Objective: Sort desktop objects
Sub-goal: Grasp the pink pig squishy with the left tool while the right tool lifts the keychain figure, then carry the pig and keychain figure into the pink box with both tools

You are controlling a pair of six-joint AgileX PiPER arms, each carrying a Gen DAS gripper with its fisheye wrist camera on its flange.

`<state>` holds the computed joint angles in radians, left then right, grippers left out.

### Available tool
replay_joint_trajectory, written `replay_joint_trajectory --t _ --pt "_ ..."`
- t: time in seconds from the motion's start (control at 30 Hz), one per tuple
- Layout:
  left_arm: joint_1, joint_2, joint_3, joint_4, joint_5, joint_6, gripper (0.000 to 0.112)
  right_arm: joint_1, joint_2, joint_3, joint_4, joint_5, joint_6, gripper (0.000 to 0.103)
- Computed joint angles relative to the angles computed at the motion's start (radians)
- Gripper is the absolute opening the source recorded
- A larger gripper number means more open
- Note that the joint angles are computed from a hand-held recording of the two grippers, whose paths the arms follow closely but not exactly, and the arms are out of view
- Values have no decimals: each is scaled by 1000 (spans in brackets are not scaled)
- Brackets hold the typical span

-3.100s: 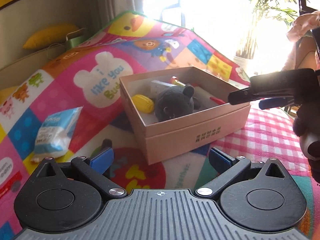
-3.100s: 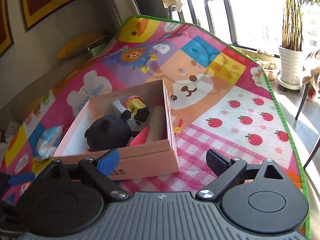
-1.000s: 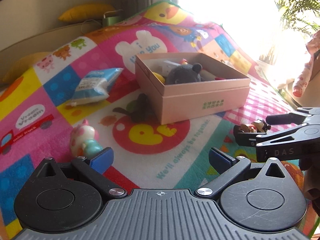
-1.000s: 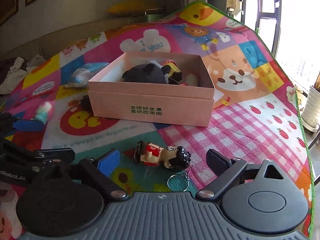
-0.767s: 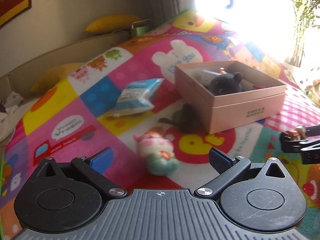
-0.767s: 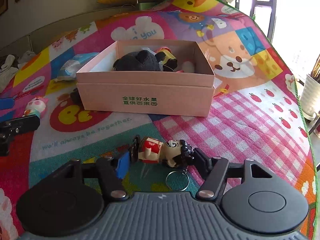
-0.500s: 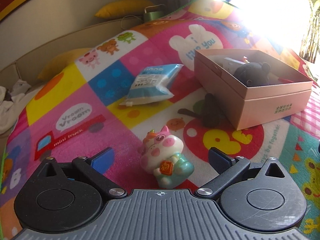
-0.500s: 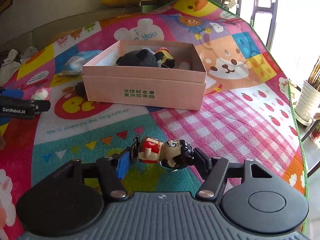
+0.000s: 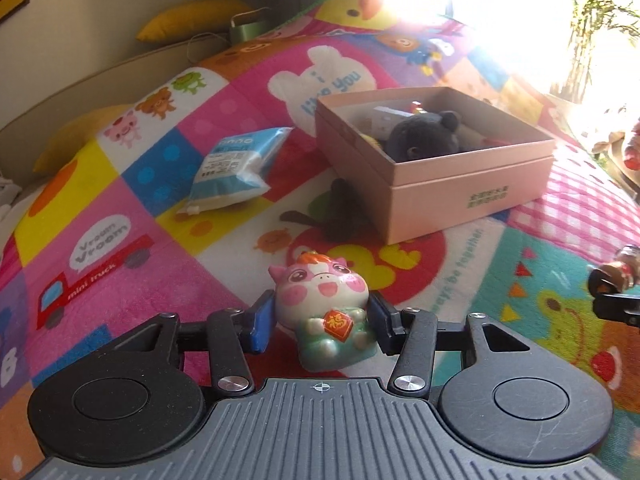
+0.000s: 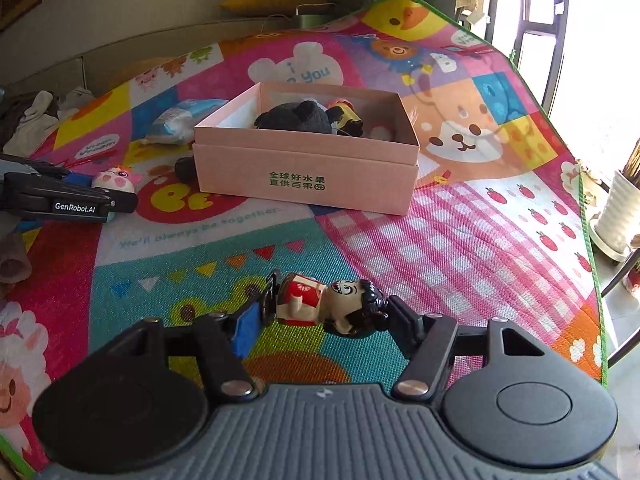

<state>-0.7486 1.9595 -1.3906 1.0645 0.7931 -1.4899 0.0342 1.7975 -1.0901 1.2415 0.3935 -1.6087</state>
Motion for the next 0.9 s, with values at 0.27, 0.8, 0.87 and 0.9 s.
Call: replay_joint_trajectory --t 0.27,0.8,0.87,0.9 --pt "-132 -44 -19 9 -29 63 54 -69 -99 34 -32 104 -13 65" --pt "-112 -7 -217 166 65 140 54 -155 -131 -183 14 305 67 65" --pt "-74 11 -256 180 52 161 54 -137 -67 -311 -4 312 162 65" --pt "-55 21 -274 187 46 169 54 -127 -29 -381 -22 316 215 65"
